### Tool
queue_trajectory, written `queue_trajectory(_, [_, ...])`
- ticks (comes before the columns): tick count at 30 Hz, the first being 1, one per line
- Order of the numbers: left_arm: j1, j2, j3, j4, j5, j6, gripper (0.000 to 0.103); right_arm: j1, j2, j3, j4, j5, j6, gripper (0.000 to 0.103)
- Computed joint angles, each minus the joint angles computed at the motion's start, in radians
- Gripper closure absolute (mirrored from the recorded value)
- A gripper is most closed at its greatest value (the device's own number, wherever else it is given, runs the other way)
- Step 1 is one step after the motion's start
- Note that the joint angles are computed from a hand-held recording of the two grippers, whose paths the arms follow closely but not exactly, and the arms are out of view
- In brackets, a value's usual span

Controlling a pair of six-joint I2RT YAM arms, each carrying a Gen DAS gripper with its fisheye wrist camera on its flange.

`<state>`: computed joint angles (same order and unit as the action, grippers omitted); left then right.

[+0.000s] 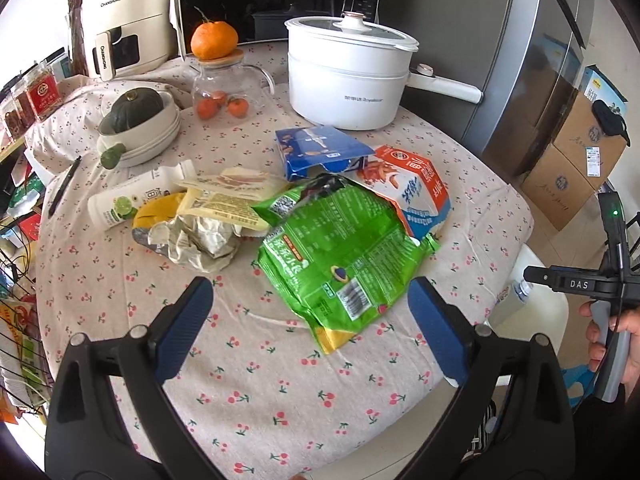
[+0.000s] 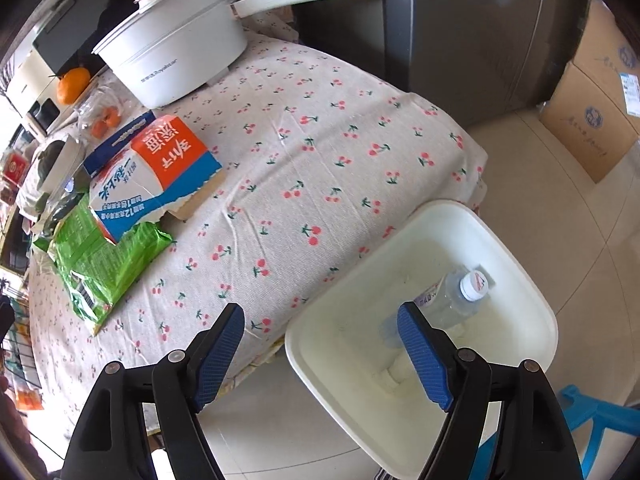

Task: Collect trash
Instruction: 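Move both open tools back over the table toward the packages, then grasp the blue biscuit box with the left tool while the right tool grasps the milk carton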

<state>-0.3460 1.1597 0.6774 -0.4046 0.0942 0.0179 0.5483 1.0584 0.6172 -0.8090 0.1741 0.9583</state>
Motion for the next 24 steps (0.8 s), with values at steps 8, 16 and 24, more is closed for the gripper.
queue_trajectory(8, [-0.058,0.227,0.168,0.054,-0.036,-0.008,0.005,-0.035,0.099,0.058,0.088,-0.059,-0.084,0.022])
queue_trajectory(16, [-0.115,0.624,0.642,-0.19,-0.092,-0.106,0.005,-0.09,0.066,0.065,0.067,-0.062,-0.127,0.022])
queue_trajectory(24, [-0.131,1.0,1.125,-0.502,-0.152,-0.174,0.002,-0.203,0.064,0.03,0.074,-0.108,-0.209,0.022])
